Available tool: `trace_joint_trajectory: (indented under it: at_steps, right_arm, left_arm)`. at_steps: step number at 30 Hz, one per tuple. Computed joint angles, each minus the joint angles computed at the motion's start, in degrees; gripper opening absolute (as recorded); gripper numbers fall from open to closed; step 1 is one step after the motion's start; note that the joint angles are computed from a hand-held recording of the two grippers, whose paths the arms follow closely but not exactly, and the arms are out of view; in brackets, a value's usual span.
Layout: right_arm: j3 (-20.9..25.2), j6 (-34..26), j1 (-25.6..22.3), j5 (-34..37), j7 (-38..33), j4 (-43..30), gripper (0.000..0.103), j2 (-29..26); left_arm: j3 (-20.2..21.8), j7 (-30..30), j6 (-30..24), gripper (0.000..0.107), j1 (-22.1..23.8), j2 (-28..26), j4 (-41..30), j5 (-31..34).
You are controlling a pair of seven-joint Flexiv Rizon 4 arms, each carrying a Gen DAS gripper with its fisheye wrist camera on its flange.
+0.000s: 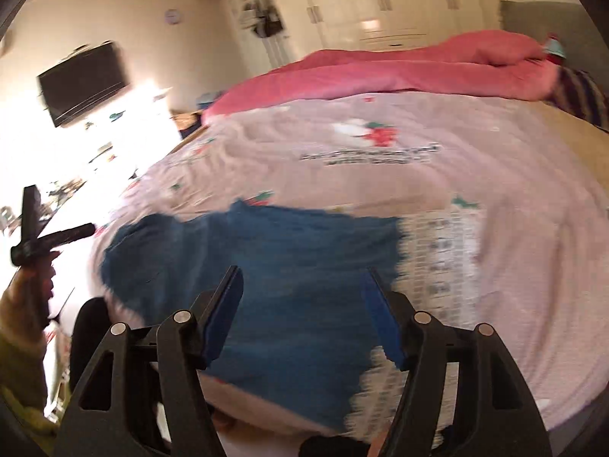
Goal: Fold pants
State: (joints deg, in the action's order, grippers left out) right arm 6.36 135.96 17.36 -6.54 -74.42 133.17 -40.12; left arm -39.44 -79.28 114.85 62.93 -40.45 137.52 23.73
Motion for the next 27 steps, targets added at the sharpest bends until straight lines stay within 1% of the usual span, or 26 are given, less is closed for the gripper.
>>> trace_joint_trajectory:
  at_steps: [3,5,7,8,10,11,13,14,15,16,17,18,19,20,21,22,24,27]
  right_arm:
    - [-0.55,-3.63,-1.13,-0.88,1.41,-2.31,0.063,-0.33]
    - [-0.33,-7.10,-1.94,-3.08,2.12,-4.49,0.063,-0.87]
    - [-1.29,-9.58,-0.18,-1.75,1.51,-6.35,0.063,-1.28]
    - [-1.12,-10.91,-0.87,-3.29,1.99,-7.09,0.063,-1.40]
    - [-0.62,-12.72,-1.62,-4.73,2.18,-8.81,0.063,-2.02]
    - [0.68,-13.74,-3.63,-7.02,2.74,-9.87,0.063,-2.60]
    - [1.98,-15.96,-5.84,-9.05,4.50,-11.48,0.063,-3.18]
    - [3.09,-17.08,-7.47,-10.60,5.31,-12.40,0.063,-3.65]
    - [3.80,-18.23,-9.31,-13.57,6.96,-13.46,0.063,-4.45]
    - [3.96,-19.84,-9.56,-13.08,6.79,-14.21,0.063,-4.60]
    - [3.48,-22.08,-9.57,-13.13,7.59,-15.26,0.063,-4.95]
    - [4.17,-23.49,-10.70,-13.84,8.17,-16.14,0.063,-5.50]
    - [4.49,-24.55,-11.35,-14.02,8.70,-16.92,0.061,-6.08]
    - [5.86,-25.39,-13.05,-14.86,9.06,-17.74,0.061,-6.90]
    - [6.35,-25.12,-13.75,-15.30,9.05,-18.14,0.061,-7.57]
    - [5.42,-24.89,-12.84,-14.66,8.93,-18.36,0.058,-7.78]
    - [3.54,-24.12,-10.95,-13.40,8.56,-19.03,0.058,-8.49]
    - [4.04,-24.00,-11.27,-13.06,8.99,-19.76,0.058,-9.22]
  left_arm:
    - [-1.33,0.96,-1.66,0.072,-4.42,-2.00,-2.03,-0.41]
    - [-2.07,2.55,-2.39,0.073,-7.91,-4.75,-3.93,-0.53]
    - [-2.03,3.80,-4.68,0.073,-12.12,-6.78,-6.08,-2.27]
    - [-1.53,4.54,-5.46,0.073,-14.06,-7.45,-6.98,-3.29]
    - [1.41,5.71,-6.28,0.073,-20.06,-7.84,-8.98,-5.97]
    - [2.71,6.29,-6.57,0.073,-22.57,-8.08,-9.93,-7.06]
    - [3.78,7.59,-7.78,0.073,-25.65,-8.95,-11.51,-8.61]
    - [4.78,8.30,-7.58,0.073,-27.34,-9.21,-12.13,-9.23]
    - [6.79,8.76,-6.98,0.073,-29.77,-8.97,-12.71,-10.09]
    - [10.37,8.91,-5.83,0.073,-33.69,-8.44,-13.54,-11.41]
    - [13.21,9.01,-5.32,0.073,-36.54,-8.14,-14.20,-12.54]
    - [15.68,8.93,-5.11,0.073,-39.18,-8.00,-15.00,-13.78]
    - [16.96,10.31,-4.69,0.074,-40.76,-8.35,-15.31,-16.16]
    - [17.68,9.11,-5.25,0.075,-40.75,-8.70,-16.02,-14.81]
    - [16.88,9.33,-5.49,0.076,-39.76,-9.31,-16.20,-14.51]
    - [16.05,9.51,-5.45,0.077,-38.77,-9.87,-16.27,-14.17]
    - [15.88,9.97,-5.56,0.078,-38.48,-10.08,-16.47,-14.04]
    - [15.86,10.31,-5.55,0.079,-38.41,-10.21,-16.51,-14.26]
